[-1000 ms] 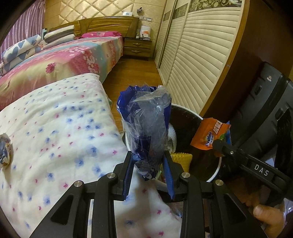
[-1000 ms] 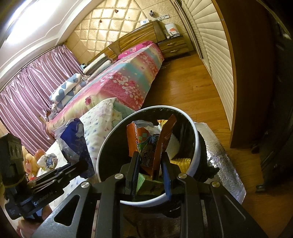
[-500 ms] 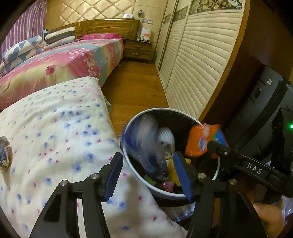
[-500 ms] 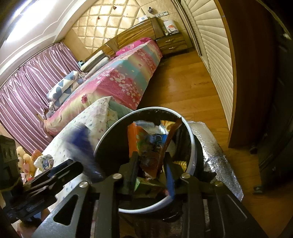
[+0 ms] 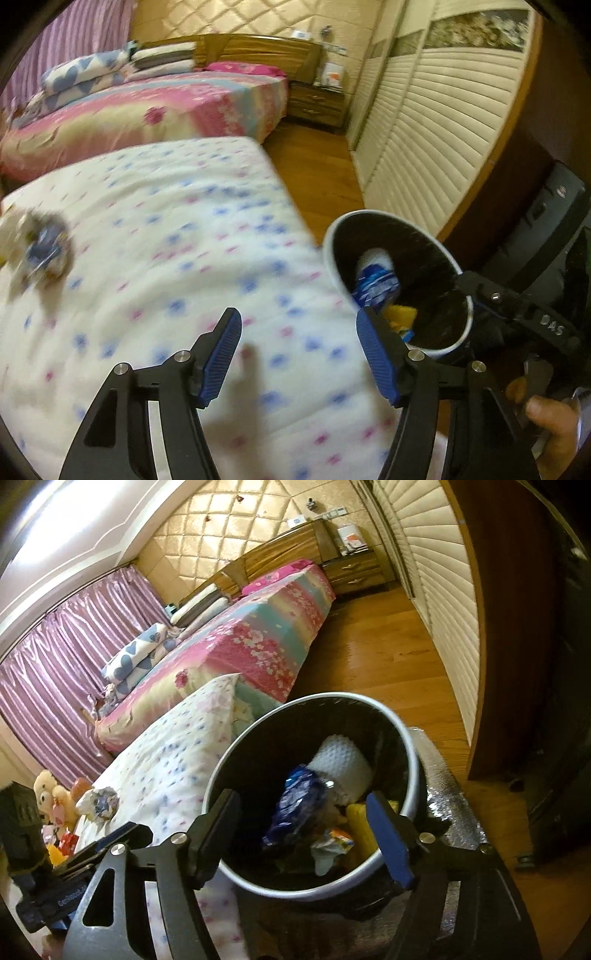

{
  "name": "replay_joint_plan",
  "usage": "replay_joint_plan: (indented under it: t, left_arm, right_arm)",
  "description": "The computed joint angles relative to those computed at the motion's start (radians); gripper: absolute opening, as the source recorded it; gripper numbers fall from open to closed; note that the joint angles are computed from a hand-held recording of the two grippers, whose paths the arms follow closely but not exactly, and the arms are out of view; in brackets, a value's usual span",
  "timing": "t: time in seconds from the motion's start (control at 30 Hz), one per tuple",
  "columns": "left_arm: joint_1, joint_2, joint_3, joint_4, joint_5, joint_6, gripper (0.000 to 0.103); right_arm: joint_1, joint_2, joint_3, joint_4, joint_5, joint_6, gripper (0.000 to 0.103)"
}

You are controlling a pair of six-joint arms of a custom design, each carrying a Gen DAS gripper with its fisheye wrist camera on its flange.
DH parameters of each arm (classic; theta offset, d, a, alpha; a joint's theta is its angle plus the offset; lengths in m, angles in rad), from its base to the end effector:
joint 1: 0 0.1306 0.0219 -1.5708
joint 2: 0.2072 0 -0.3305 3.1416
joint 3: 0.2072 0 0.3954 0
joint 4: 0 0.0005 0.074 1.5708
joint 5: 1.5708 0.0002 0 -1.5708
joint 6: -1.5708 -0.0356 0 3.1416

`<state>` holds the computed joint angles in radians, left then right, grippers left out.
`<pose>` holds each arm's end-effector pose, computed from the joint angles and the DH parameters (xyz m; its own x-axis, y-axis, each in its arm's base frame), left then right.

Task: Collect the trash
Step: 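Open both tools to drop the bottle and snack bag into the bin, then move both open tools back over the items on the bed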

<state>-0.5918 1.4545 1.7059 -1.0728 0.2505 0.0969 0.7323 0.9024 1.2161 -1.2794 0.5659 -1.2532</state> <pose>0.4169 -0.2915 0.4785 -0.6706 0.3378 -0.6604 0.6186 0.7460 -0.2465 0.2436 0.1927 0.4629 -0.5116 0.6183 -0.5966 0.4756 0.7821 0.4027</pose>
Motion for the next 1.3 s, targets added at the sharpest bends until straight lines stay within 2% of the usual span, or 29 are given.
replay_joint_plan:
  t: [0.23, 0.8, 1.2, 1.3]
  left_arm:
    - [0.083, -0.089, -0.089, 0.0, 0.002, 0.043, 0.065]
    - [0.323, -0.231, -0.221, -0.025, -0.014, 0.037, 0.065]
    - [0.462, -0.249, -0.228, -0.043, -0.018, 0.023, 0.065]
    - [0.497, -0.243, -0.223, -0.038, -0.026, 0.022, 0.068]
  right_arm:
    - [0.038, 0.076, 0.052, 0.066, -0.017, 0.041, 0.078]
    - [0.084, 0.323, 0.226, 0.236, -0.156, 0.192, 0.079]
    - [0.106, 0.526, 0.408, 0.297, -0.244, 0.294, 0.079]
    - [0.103, 0.573, 0.457, 0.304, -0.264, 0.311, 0.079]
